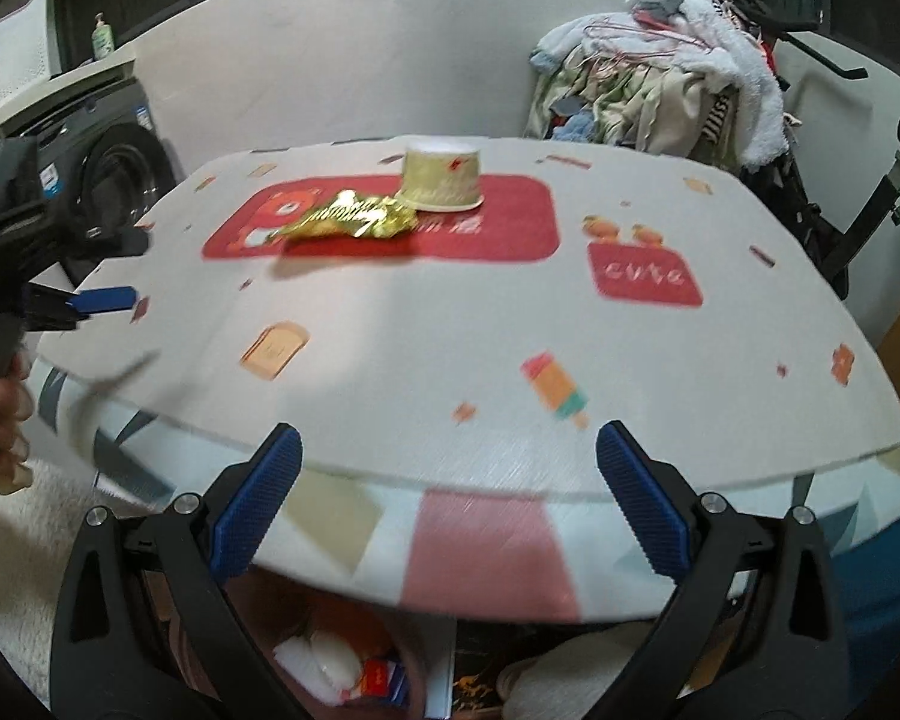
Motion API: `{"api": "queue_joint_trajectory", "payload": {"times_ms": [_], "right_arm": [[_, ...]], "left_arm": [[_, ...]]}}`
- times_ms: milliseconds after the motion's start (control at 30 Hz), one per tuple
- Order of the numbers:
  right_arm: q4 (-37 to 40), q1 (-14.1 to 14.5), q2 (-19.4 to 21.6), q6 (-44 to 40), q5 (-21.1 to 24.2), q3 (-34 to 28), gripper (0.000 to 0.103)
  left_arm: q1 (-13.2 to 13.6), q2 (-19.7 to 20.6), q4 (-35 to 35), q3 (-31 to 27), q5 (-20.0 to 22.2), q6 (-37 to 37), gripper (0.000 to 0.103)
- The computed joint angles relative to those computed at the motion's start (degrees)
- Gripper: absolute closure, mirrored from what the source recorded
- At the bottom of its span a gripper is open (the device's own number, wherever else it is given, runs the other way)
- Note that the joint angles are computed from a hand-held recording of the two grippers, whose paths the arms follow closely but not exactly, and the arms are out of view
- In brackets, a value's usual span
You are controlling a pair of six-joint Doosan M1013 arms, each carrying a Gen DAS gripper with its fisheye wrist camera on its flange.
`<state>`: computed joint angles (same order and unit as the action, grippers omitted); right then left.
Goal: Collect trash
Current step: 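Move the left tool to the table and grasp the gold foil wrapper, then grasp the paper cup rim with the right tool while the left tool holds the foil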
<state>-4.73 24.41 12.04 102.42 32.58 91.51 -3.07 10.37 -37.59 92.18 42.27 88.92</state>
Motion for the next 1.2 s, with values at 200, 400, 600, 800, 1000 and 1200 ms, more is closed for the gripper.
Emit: {"api": "queue_joint_trajectory", "payload": {"times_ms": [200, 400, 600, 800, 1000, 1200], "right_arm": [[0.26, -1.7, 2.49, -0.87, 1.02, -3.17, 0.006], [2.56, -2.97, 4.77, -2.39, 2.1, -6.14, 0.006], [6.98, -3.9, 7.54, -5.89, 3.55, -10.01, 0.006], [13.73, -4.6, 12.56, -12.91, 4.76, -17.65, 0.006], [20.18, -4.83, 20.88, -14.0, 9.89, -29.22, 0.006], [16.87, -3.78, 27.21, -9.52, 15.06, -39.41, 0.006]], "left_arm": [[1.04, 6.57, -11.13, -4.23, -0.6, -3.37, 0.045], [0.98, 10.36, -15.21, -6.56, -1.63, -5.98, 0.049], [0.57, 12.24, -15.36, -8.47, -1.19, -4.77, 0.077], [0.35, 11.89, -11.71, -9.14, -0.73, 0.86, 0.082], [0.35, 11.22, -8.16, -9.59, 0.09, 3.45, 0.085], [0.61, 10.33, -4.5, -9.58, 0.86, 4.91, 0.086]]}}
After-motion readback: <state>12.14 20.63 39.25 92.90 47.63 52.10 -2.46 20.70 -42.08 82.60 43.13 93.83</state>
